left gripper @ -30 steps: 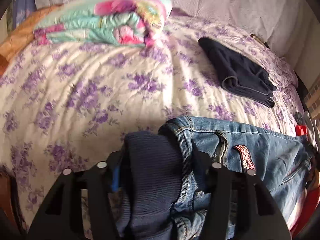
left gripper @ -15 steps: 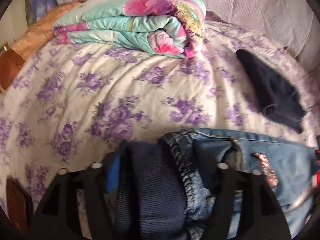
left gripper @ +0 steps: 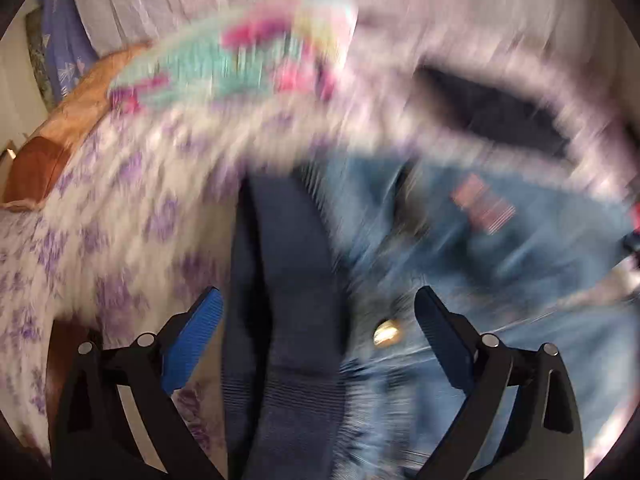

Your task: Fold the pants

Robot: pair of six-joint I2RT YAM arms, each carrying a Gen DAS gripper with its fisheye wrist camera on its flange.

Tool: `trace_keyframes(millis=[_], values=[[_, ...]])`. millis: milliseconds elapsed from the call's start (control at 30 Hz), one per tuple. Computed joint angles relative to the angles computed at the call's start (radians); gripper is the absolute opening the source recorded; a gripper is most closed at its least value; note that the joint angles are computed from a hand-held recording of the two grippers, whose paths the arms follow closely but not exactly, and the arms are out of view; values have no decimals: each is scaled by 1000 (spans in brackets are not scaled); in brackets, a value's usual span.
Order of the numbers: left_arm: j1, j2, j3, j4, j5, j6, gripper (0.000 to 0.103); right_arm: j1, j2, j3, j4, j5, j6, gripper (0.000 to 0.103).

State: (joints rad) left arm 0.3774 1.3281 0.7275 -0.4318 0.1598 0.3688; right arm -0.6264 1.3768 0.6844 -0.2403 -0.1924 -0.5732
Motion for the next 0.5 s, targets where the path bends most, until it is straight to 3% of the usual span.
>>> trace_keyframes(millis=[33, 100, 200, 300, 400, 500], values=[[20, 88, 13, 9, 34, -35, 99, -33, 17, 22, -1, -40, 42, 93], [146, 143, 74, -65, 217, -14, 99, -102, 34, 96, -107, -108, 72, 93], [277, 82, 89, -149, 331, 28, 99, -293, -65, 111, -231, -308, -1, 93], [439, -6, 72, -228, 395, 170, 98, -539, -187, 95, -380, -477, -191, 93], [629, -12, 80, -379, 473, 351, 98, -849, -187, 131, -616, -619, -510, 93], [790, -8, 65, -495, 495, 548, 98, -1064, -155, 132, -765, -666, -792, 93]])
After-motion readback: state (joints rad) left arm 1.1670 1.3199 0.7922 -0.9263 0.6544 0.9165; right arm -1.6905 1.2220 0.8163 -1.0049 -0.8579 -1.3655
